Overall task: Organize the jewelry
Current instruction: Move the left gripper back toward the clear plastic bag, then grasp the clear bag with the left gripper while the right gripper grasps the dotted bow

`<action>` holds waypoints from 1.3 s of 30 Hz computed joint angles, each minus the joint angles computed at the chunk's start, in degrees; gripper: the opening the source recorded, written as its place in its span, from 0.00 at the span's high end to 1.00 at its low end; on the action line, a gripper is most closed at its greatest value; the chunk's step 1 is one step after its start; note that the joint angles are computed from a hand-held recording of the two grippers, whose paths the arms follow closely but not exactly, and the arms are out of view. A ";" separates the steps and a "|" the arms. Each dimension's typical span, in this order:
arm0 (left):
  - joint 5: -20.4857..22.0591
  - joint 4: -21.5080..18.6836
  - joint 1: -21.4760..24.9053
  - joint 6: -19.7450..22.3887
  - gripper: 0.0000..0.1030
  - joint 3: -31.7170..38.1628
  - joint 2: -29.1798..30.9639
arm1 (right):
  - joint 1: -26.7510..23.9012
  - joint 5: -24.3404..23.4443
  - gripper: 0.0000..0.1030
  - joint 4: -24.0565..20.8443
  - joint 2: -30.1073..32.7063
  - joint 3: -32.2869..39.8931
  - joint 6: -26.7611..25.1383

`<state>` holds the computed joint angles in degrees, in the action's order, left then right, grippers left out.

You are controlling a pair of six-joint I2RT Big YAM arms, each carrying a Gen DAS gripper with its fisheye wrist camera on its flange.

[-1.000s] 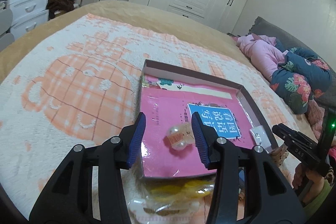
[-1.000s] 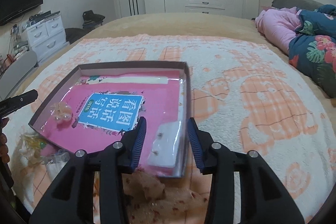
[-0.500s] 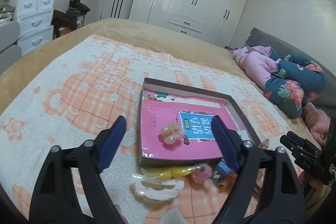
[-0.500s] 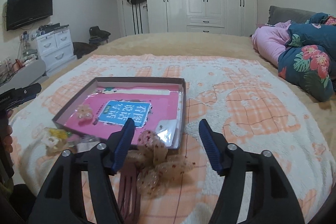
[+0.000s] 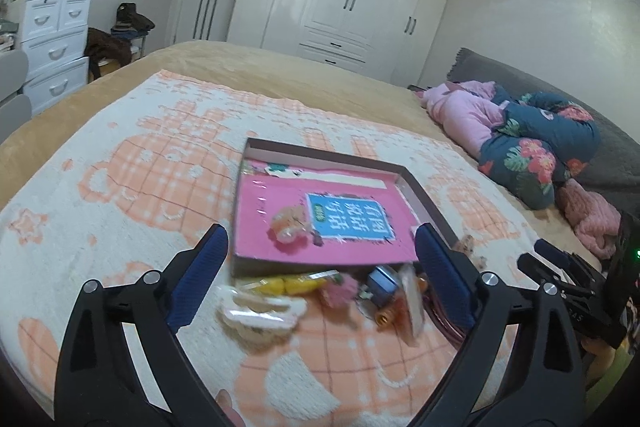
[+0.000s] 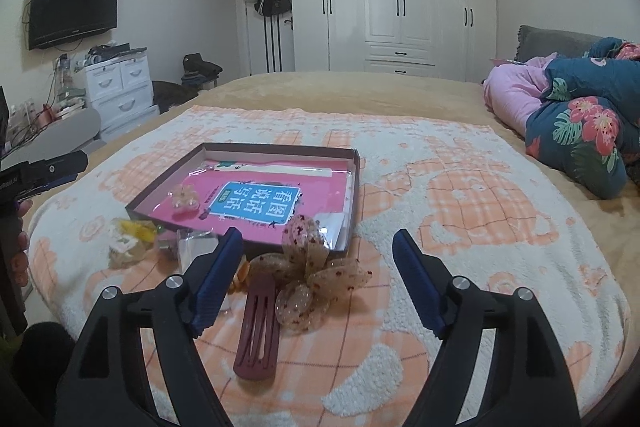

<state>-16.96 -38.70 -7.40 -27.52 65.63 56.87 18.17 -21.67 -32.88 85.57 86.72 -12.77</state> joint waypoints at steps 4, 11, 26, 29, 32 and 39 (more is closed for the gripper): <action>-0.99 0.15 -2.81 -0.22 0.17 -0.33 0.25 | -0.48 -0.53 0.26 -0.32 -0.90 -1.31 -1.11; -2.58 2.41 -7.39 0.24 0.17 -1.27 1.76 | -1.01 0.02 0.26 3.75 -3.87 -6.38 -2.92; 2.87 -0.49 -8.44 -0.76 0.15 2.48 9.69 | -2.77 -1.54 0.21 3.19 -1.59 -6.90 -2.29; 5.24 -1.13 -7.59 -1.46 0.18 3.83 11.57 | -2.69 -1.63 0.21 1.93 0.28 -5.40 -1.72; 7.20 -3.40 -7.06 -2.55 0.29 5.56 13.89 | -2.50 -1.82 0.21 1.07 2.17 -3.80 -0.90; 12.12 -6.48 -5.52 -4.66 0.55 8.06 17.74 | -1.85 -0.39 0.21 -2.07 7.08 0.67 -0.75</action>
<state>-4.84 -45.17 -12.92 -32.18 73.70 74.61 16.32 -22.06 -34.96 92.65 87.39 -13.52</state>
